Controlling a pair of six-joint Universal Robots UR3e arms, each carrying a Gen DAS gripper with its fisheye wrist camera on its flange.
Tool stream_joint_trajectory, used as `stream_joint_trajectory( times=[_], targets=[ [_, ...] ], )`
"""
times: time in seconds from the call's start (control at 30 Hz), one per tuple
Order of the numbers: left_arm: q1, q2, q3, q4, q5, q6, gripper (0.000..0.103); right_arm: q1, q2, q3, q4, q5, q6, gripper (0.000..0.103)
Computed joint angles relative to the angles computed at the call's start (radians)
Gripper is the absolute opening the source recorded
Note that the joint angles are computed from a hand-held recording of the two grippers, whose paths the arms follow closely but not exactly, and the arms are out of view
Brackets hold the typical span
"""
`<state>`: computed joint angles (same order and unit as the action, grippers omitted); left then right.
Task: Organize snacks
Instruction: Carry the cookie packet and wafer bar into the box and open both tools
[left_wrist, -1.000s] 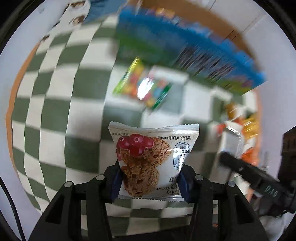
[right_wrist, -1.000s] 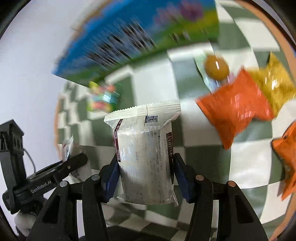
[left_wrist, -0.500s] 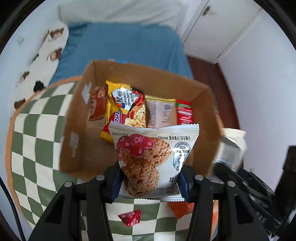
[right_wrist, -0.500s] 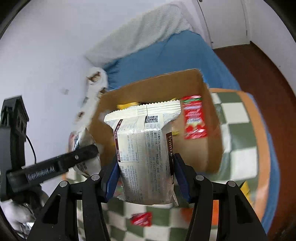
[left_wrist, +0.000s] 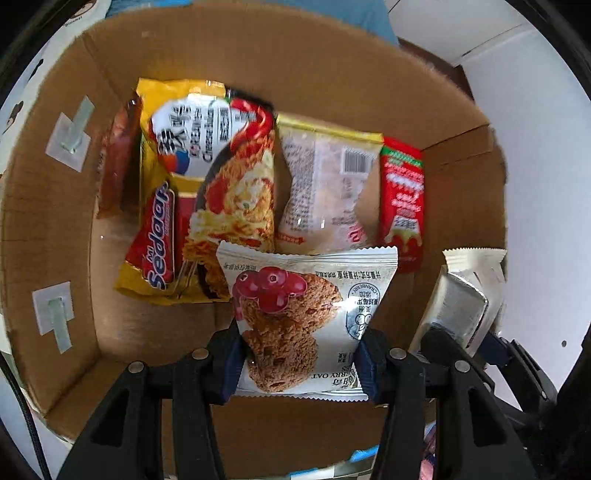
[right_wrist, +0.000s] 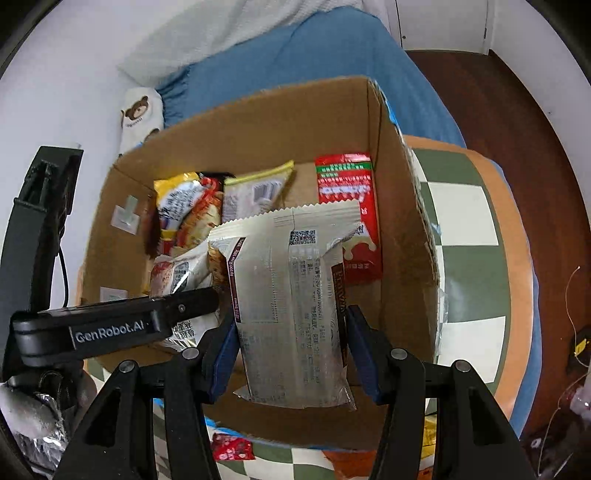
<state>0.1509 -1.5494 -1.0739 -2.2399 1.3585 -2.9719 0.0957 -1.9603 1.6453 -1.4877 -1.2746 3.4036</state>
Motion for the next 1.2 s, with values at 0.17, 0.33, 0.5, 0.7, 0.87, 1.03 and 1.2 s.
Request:
stream_joint_trajectory(
  times=[0.17,0.33,0.5,0.7,0.87,1.03,1.2],
  targets=[
    [-0.029,-0.003,-0.053,0.049,0.012,-0.013,0.048,0.0,-0.033,0.053,0.022,-0.01,-0.017,0.058],
    [-0.049,-0.006,-0.079,0.084,0.024,-0.046,0.051,0.02,0.003,0.041,0.023,-0.006,-0.024,0.081],
    [-0.025,0.02,-0.058,0.084,0.028,0.006,0.089,0.066,0.051,0.0,0.027,-0.06,0.011,0.093],
    [-0.019,0.049,-0.053,0.107,0.06,0.026,0.089,0.147,0.09,-0.022,-0.009,-0.136,0.065,0.094],
    [0.007,0.128,-0.087,0.151,0.083,0.062,0.089,0.167,0.06,-0.019,-0.025,-0.172,0.114,0.094],
    [0.069,0.211,-0.073,0.182,0.095,0.12,0.089,0.201,0.013,-0.029,-0.031,-0.22,0.162,0.094],
    [0.154,0.286,-0.017,0.144,0.063,0.194,0.089,0.258,-0.01,-0.095,-0.007,-0.273,0.209,0.094]
  ],
)
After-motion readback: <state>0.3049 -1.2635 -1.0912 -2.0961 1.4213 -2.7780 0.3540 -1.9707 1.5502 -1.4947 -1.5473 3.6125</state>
